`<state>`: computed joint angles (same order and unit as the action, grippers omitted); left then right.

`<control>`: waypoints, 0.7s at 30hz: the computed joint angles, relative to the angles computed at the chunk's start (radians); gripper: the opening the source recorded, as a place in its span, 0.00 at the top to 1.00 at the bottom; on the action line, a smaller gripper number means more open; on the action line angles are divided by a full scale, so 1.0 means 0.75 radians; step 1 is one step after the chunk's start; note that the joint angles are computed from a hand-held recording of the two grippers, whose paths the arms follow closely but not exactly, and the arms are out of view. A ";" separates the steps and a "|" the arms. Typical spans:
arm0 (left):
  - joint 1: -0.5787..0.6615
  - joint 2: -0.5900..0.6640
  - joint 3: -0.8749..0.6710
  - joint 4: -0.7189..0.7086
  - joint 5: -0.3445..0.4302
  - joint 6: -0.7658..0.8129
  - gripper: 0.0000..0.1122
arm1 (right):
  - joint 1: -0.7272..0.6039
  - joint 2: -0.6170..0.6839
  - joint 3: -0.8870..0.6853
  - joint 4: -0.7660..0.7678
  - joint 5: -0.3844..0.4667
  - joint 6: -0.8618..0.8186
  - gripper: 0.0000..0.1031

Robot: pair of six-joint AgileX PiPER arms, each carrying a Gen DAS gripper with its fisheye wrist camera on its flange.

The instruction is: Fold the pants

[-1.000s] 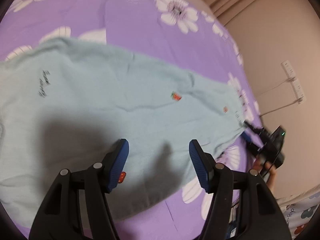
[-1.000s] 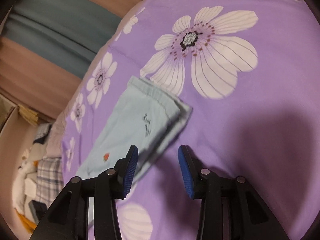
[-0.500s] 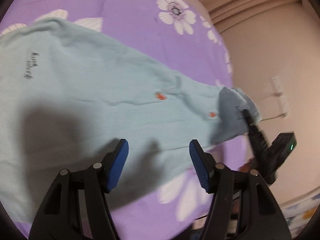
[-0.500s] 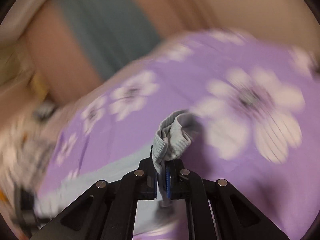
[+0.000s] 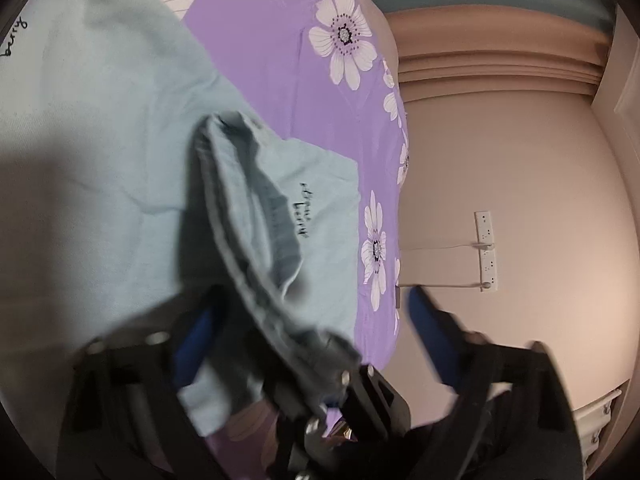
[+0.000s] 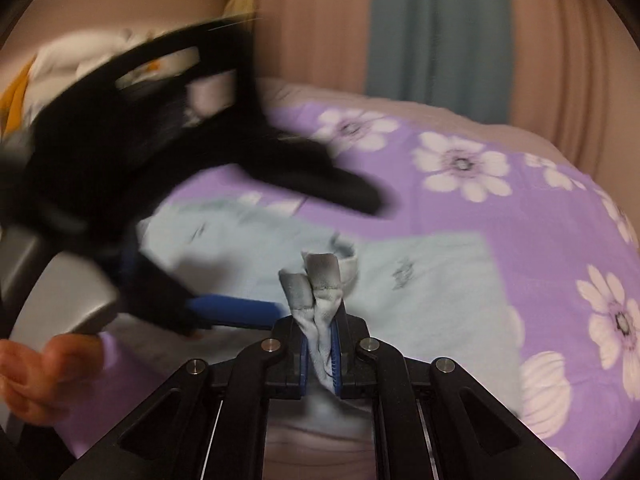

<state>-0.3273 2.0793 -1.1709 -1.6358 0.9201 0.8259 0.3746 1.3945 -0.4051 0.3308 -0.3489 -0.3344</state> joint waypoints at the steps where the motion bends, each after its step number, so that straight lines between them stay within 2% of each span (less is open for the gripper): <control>1: 0.007 -0.004 -0.006 0.027 -0.015 -0.007 0.45 | 0.045 0.023 -0.006 0.071 -0.014 -0.095 0.91; 2: 0.014 -0.008 -0.011 0.045 -0.026 -0.007 0.63 | 0.064 0.030 -0.005 0.098 -0.024 -0.138 0.91; 4: 0.027 -0.030 -0.015 0.093 -0.054 -0.003 0.76 | 0.082 0.031 -0.013 0.113 -0.018 -0.186 0.91; 6: 0.054 -0.079 0.025 0.089 -0.080 0.062 0.81 | 0.083 0.016 -0.015 0.114 -0.021 -0.203 0.91; 9: 0.084 -0.161 0.085 0.110 -0.150 0.133 0.83 | 0.072 0.048 -0.083 -0.023 0.021 -0.082 0.91; 13: 0.124 -0.259 0.171 0.143 -0.264 0.202 0.84 | 0.159 0.090 -0.126 -0.024 -0.002 -0.093 0.91; 15: 0.140 -0.279 0.198 0.177 -0.319 0.214 0.83 | 0.180 0.123 -0.165 -0.105 0.014 -0.021 0.91; 17: 0.123 -0.298 0.228 0.270 -0.457 0.168 0.84 | 0.198 0.165 -0.178 -0.173 0.001 0.038 0.91; 18: 0.108 -0.291 0.225 0.374 -0.525 0.074 0.85 | 0.207 0.200 -0.203 -0.196 0.017 0.052 0.91; 19: 0.104 -0.275 0.224 0.463 -0.562 -0.002 0.84 | 0.212 0.232 -0.226 -0.210 0.035 0.063 0.89; 21: 0.133 -0.275 0.254 0.482 -0.545 0.007 0.83 | 0.206 0.314 -0.304 -0.283 0.153 0.131 0.75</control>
